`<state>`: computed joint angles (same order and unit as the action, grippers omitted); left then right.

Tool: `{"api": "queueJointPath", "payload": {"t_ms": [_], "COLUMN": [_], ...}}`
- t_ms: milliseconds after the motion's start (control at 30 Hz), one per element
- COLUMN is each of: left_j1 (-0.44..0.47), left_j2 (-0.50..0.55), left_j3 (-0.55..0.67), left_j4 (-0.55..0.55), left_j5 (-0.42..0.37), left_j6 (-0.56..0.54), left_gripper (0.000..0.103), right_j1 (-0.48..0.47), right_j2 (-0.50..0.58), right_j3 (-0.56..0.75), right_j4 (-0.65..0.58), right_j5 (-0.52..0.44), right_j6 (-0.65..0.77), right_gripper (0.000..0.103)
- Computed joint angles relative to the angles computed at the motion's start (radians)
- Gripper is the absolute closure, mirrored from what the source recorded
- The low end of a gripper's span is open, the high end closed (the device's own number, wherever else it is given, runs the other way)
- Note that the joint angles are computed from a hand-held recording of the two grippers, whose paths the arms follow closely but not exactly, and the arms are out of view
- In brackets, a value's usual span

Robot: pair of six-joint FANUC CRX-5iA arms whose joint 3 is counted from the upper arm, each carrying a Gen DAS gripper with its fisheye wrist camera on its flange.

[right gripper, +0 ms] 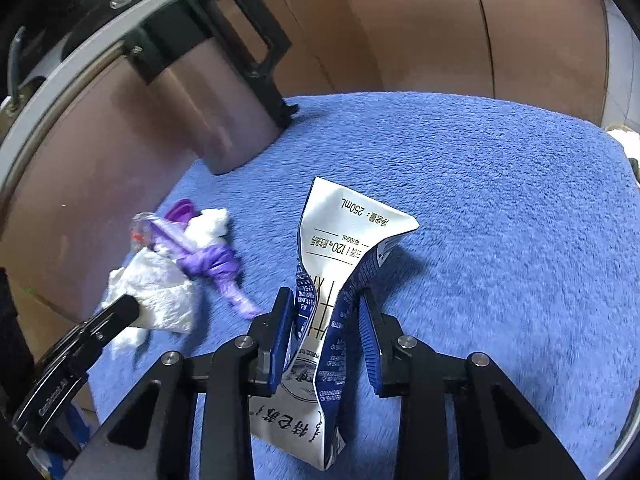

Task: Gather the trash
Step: 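Grasp the white-blue milk carton with the right tool while the left tool grasps a white wrapper, then carry the milk carton and white wrapper over the steel bin with both tools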

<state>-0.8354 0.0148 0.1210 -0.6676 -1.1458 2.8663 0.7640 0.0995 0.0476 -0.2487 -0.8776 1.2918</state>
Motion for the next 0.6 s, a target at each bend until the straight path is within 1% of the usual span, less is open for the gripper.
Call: {"api": "queueJointPath", "payload": {"t_ms": [100,267,400,433,600], "left_j1": [-0.046,-0.128,-0.210,-0.236,-0.331], "left_j2": [0.005,0.011,0.030,0.040,0.084], "left_j3": [0.032,0.094,0.171,0.201,0.319], "left_j4": [-0.026,-0.077,-0.133,-0.152,-0.229], "left_j5": [-0.055,-0.156,-0.257,-0.290,-0.404], "left_j6": [0.016,0.044,0.057,0.055,0.037], "left_gripper": [0.099,0.099,0.099,0.099,0.099], "right_j1": [-0.007,-0.012,-0.011,-0.009,-0.021], "right_j2": [-0.053,-0.145,-0.229,-0.251,-0.350], "right_j3": [-0.029,-0.068,-0.098,-0.104,-0.132], "right_j4": [-0.034,-0.056,-0.056,-0.053,-0.050], "right_j5": [0.005,0.008,0.006,0.006,0.001], "right_j6": [0.027,0.042,0.037,0.033,0.027], "right_gripper": [0.071,0.072,0.072,0.072,0.072]}}
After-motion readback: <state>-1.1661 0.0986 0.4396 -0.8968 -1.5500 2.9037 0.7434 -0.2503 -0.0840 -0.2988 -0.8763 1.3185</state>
